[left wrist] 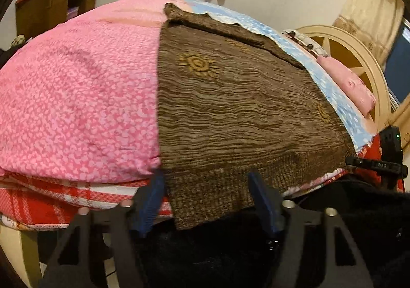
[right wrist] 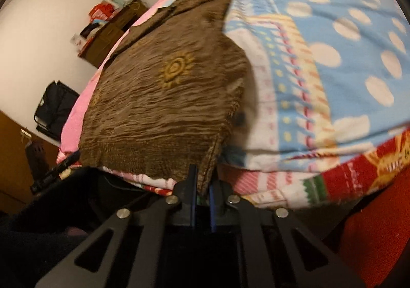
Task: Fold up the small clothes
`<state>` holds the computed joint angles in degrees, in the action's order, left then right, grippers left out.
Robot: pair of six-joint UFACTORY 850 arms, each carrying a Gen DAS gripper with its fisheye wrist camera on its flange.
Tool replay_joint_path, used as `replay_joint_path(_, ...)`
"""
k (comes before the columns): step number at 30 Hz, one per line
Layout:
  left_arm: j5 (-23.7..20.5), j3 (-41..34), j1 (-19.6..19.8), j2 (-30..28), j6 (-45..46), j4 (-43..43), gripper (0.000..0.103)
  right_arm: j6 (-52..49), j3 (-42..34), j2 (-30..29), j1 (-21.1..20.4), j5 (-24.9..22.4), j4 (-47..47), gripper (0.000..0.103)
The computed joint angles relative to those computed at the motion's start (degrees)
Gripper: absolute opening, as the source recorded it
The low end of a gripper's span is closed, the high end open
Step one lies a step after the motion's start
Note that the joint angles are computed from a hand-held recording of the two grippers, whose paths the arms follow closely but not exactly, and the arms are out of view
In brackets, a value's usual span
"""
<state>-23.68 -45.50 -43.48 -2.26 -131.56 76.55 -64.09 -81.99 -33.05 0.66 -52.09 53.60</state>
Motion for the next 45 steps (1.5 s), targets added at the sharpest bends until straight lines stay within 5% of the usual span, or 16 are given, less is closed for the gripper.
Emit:
replay_joint_path(6,-2.44,-0.92,-1.39,-0.58,3.68,-3.17,0.062,1.22,-0.6,-0.31,-1.44,-1.61,2.75,0.022)
replay_joint_path(10,-1.0,-1.1,-0.65,-0.62,1.92,-1.54,0.061,-4.01,1.58,2.26,-3.28,1.51,10.48,0.076)
replay_joint_path(11,0.25,-0.71,-0.26,-0.27,-0.28,0.31,0.058,-4.85,1.76,2.63,-3.41,2.71,11.32,0.081)
replay_joint_path(13,0.86,-0.55,0.31,-0.27,-1.31,0.28,0.038,-5.63,2.23,3.26,-3.28,5.87,10.94,0.081)
replay_joint_path(16,2.06,0.57,0.89,0.24,-6.38,3.46,0.038,-4.17,1.79,2.18,-2.66,6.52,9.52,0.081)
replay_joint_path(25,-0.4,-1.96,0.17,-1.91,4.54,-3.34,0.044,-3.3,2.88,1.94,1.22,10.86,2.97,0.074)
replay_joint_path(28,0.16,-2.55,0.14,-2.15,7.37,-4.85,0.039,-1.62,1.87,1.31,1.11,8.97,0.37,0.032)
replay_joint_path(30,2.34,-2.15,0.97,-1.8,6.78,-4.67,0.016,-0.66,0.68,0.43,0.73,5.73,-0.45,0.017)
replay_joint_path(31,4.18,-1.8,1.6,-1.56,5.1,-3.61,0.014,0.11,0.1,-0.11,0.47,4.25,-0.35,0.013)
replay_joint_path(37,6.51,-0.46,2.72,2.25,-4.65,5.34,0.011,-0.9,-2.15,-1.44,-2.73,-10.13,8.36,0.009)
replay_joint_path(45,6.85,0.44,3.88,6.54,-31.39,28.49,0.011,-1.66,-3.42,-0.85,-5.25,-23.47,20.14,0.009)
